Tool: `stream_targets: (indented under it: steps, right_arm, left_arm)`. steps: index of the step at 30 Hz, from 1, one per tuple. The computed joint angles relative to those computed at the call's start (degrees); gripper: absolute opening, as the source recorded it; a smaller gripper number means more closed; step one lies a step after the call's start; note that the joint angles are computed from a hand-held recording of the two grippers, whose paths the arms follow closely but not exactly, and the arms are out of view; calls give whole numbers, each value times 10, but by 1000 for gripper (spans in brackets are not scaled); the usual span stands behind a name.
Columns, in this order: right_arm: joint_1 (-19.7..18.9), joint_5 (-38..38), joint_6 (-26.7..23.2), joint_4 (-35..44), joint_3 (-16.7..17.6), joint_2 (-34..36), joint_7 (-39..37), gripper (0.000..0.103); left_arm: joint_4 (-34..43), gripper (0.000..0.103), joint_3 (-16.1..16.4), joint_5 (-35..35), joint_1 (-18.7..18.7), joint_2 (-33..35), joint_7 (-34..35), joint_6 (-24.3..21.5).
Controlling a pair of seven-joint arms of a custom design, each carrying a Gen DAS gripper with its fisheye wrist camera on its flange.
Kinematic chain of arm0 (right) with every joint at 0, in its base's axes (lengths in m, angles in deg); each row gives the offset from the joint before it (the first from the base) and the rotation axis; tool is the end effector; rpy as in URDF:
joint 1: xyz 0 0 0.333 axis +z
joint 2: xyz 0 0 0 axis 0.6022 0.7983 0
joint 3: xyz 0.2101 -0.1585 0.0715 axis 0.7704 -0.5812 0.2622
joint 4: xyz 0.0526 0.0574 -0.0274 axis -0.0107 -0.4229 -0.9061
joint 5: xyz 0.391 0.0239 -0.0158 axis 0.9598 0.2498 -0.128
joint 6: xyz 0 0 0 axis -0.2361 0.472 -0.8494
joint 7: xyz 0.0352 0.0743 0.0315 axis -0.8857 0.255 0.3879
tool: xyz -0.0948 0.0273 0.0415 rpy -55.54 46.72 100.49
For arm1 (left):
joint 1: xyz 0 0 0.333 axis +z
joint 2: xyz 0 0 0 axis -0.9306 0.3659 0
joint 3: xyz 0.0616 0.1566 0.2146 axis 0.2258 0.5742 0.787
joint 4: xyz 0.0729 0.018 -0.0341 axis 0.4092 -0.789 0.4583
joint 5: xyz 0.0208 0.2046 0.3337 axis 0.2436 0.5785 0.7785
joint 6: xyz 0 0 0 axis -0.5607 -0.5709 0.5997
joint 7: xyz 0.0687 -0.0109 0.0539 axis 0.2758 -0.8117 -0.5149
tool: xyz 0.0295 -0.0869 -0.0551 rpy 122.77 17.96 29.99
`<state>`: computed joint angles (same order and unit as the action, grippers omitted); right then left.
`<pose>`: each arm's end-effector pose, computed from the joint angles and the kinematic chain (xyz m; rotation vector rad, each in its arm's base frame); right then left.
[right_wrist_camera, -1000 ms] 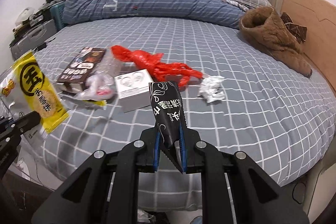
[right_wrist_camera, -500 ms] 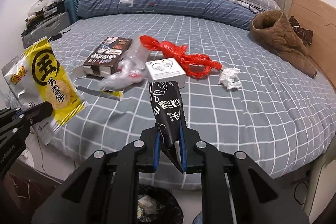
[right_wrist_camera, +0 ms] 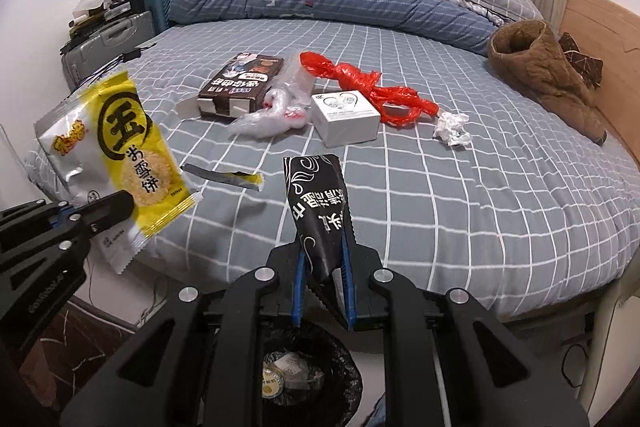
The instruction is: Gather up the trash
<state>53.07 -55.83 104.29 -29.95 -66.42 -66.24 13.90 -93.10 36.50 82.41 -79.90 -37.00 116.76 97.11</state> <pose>0.6119 0.2132 0.6255 -2.0331 1.4055 -0.5759 0.5672 -0.2308 0.6224 -1.9089 1.6783 -0.7446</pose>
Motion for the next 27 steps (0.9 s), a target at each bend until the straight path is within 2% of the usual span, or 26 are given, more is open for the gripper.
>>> stream_targets:
  steps: [11,27]
  right_arm:
    - [-1,17,9,-101,4,-83,-6,14]
    - [-5,15,-6,-198,7,-176,6,14]
  left_arm:
    - [-63,4,-11,-13,2,-57,-20,-6]
    - [-116,4,-31,-52,-6,-116,-39,-41]
